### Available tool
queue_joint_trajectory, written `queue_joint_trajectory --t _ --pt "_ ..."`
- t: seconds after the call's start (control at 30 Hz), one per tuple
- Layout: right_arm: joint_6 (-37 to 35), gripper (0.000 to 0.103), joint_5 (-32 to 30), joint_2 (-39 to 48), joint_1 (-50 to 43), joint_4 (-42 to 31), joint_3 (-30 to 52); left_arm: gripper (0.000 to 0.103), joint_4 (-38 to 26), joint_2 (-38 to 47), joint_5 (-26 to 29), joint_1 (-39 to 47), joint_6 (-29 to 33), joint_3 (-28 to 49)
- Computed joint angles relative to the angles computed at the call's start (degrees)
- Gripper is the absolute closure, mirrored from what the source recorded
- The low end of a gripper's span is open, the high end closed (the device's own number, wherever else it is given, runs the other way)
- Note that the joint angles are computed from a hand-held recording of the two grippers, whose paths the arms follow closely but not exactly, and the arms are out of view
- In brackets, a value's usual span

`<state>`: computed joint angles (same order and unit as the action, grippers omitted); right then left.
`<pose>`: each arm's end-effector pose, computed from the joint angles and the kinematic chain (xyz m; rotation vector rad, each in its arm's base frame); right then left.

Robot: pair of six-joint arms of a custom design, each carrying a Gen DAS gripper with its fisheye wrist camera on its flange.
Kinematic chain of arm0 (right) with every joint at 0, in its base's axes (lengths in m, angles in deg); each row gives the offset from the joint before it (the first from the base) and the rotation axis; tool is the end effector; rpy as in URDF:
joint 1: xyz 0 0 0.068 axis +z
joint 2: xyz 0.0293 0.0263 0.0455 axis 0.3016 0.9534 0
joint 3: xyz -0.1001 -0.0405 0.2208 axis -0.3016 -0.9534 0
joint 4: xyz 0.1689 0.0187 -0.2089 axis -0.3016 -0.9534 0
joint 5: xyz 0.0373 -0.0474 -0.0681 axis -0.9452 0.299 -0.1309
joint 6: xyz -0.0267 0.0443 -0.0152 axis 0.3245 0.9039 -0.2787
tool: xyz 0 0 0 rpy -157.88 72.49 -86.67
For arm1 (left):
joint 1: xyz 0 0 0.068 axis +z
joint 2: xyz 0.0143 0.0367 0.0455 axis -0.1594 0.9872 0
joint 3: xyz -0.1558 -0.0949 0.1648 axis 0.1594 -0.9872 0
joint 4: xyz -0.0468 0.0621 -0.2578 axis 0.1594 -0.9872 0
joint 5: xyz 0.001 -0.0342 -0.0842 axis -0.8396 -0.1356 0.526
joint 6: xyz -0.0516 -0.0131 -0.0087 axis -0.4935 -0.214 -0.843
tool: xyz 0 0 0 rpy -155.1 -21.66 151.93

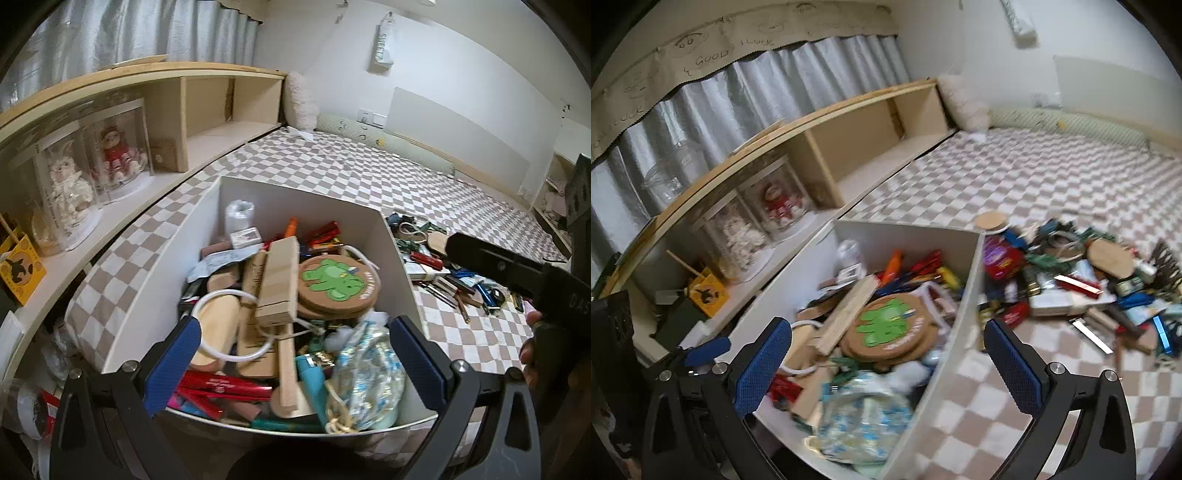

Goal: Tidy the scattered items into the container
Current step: 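Lower the wooden block into the box and open the right gripper, then move both tools away from the box back toward the item pile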

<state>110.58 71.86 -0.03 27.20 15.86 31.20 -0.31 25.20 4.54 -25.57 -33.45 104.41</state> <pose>0.2633 0.0459 0.1727 0.2129 2.1987 0.3410 0.2506 -0.0816 0.1766 0.4611 2.2820 -0.3804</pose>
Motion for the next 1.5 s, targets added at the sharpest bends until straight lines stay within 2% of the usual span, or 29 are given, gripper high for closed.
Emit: queue_joint_trajectory --t 0.33,0.6,0.83,1.1,1.27,1.5 --pt "-6.7 0.000 3.7 -12.7 -6.8 -6.4 -5.7 0.001 1.6 2.3 -1.8 -6.5 -3.5 1.8" --pt "-11.0 0.000 0.3 -20.0 -15.2 -10.1 -9.0 0.001 2.6 5.1 -3.7 -11.6 -5.2 3.9" --pt "-15.2 0.000 -4.5 -24.1 -24.3 -12.1 -11.4 0.001 4.0 8.4 -3.0 -15.5 -8.2 6.4" --pt "-18.7 0.000 -11.9 -24.9 -36.3 -11.2 -13.6 0.001 6.1 12.6 -6.2 -21.1 -10.0 9.0" --pt "-22.1 0.000 -14.3 -23.9 -42.3 -10.2 -14.4 0.000 9.6 15.1 -7.3 -24.1 -11.0 9.3" --pt "-26.0 0.000 -19.7 -19.2 -51.6 -5.3 -15.9 0.000 12.9 19.8 -11.0 -29.2 -9.8 11.3"
